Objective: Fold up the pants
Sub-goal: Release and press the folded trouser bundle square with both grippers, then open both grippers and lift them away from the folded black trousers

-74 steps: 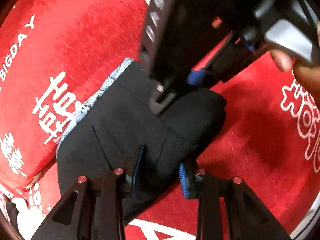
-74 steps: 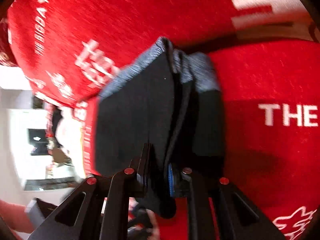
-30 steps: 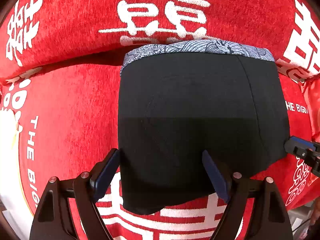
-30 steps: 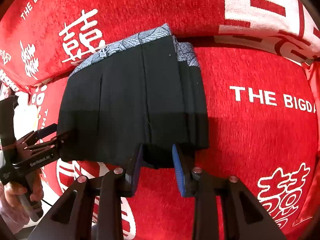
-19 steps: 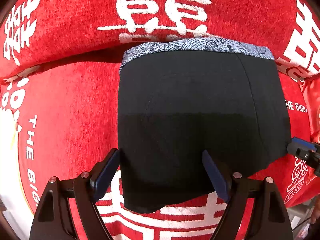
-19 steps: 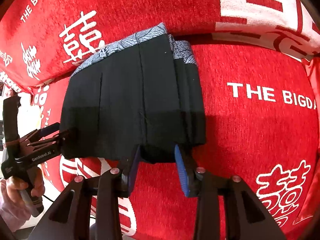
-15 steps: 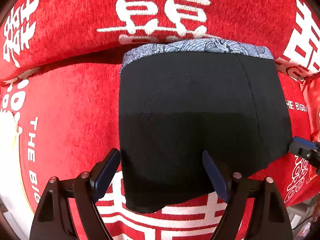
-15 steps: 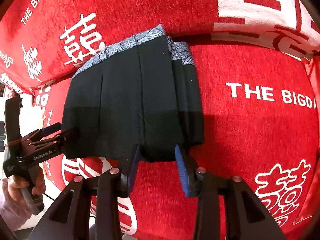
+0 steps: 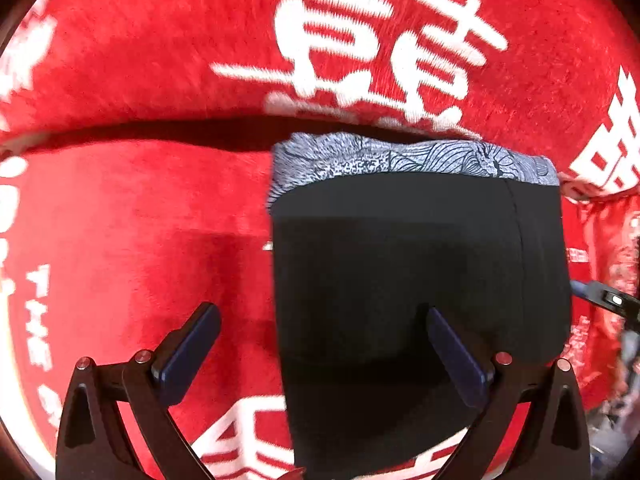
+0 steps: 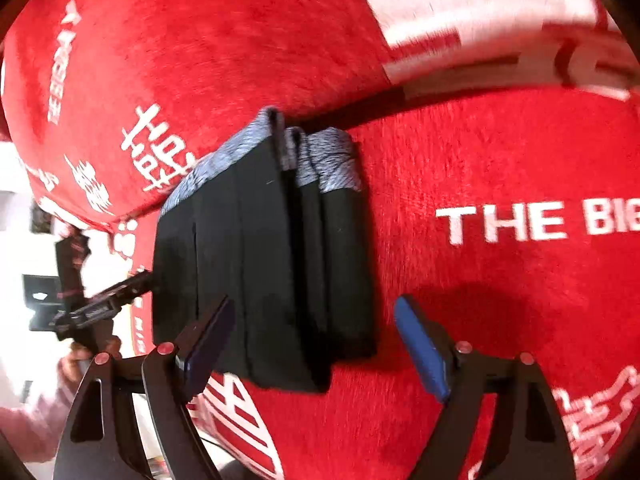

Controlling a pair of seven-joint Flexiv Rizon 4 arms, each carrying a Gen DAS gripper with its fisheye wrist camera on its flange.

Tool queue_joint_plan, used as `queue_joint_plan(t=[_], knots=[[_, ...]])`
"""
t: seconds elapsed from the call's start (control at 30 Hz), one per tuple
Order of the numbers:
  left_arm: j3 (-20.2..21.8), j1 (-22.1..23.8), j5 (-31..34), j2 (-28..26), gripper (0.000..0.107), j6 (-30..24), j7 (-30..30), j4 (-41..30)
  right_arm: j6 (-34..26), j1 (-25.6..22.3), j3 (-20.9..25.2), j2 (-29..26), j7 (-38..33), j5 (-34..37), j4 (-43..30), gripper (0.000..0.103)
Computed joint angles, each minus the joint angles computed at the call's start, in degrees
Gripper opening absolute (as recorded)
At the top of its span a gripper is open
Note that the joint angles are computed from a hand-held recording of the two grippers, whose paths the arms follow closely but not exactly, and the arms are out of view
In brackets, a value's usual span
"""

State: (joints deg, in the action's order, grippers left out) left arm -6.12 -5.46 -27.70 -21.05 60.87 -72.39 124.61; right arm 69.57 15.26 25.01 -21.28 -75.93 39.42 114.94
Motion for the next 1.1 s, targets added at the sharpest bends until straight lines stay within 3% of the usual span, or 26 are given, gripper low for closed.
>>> queue_joint_plan(t=[0.1,0.2,0.33,0.4,0.43,0.47,0.53,0.6,0.67,0.9,1.1], knots=[[-4.52,3.53,-8.32,-2.45,0.103,-0.54,9.06,0.35,-2.62,-5.24,3.5,-4.24,-10.22,6.54,-4.14,0.085],[-6.58,4.35,-14.45,-3.95,0.103,0.06,14.36,0.55,-5.03,-8.76,6.07,-8.17,-20.23,13.68,-8.37,0.086],[-7.64,4.21,-21.08,-6.05,0.103,-1.57,16.92,-0.13,-5.53,-6.7,4.4,-10.4,-21.98,14.96,-10.72,0.086],[-7.84,3.68,-24.27,-6.83,0.103,-2.03,16.71,-0.12,-6.1,-6.26,3.27,-10.15,-18.68,15.78,-10.85,0.085],[-8.07,3.03,-26.18,-6.53,0.102,-0.37,17.34,0.53,-6.45,-5.57,2.41,-9.79,-16.76,15.04,-10.65,0.077],[-8.62,2.34,-28.5,-5.74,0.093,1.76,18.77,1.47,-6.79,-4.9,1.67,-9.24,-15.09,14.0,-10.3,0.06],[-9.05,0.66,-31.5,-3.62,0.077,4.95,21.17,3.21,-7.13,-5.87,2.21,-8.05,-15.26,15.37,-9.79,0.048],[-7.15,-1.49,-29.5,-1.05,0.062,5.41,18.63,3.97,-7.56,-6.74,2.84,-6.66,-16.72,17.4,-9.72,0.042],[-5.82,-2.71,-27.85,0.98,0.057,5.29,16.1,4.66,-8.55,-7.28,3.16,-5.08,-18.17,19.75,-9.76,0.039],[-1.55,-6.16,-21.63,12.11,0.058,2.27,8.04,10.9,-11.93,-6.74,3.5,4.0,-21.98,30.16,-5.1,0.039],[1.08,-7.71,-19.4,15.92,0.062,-0.85,8.89,16.49,-4.53,1.0,3.27,8.19,-18.13,35.64,2.34,0.039]])
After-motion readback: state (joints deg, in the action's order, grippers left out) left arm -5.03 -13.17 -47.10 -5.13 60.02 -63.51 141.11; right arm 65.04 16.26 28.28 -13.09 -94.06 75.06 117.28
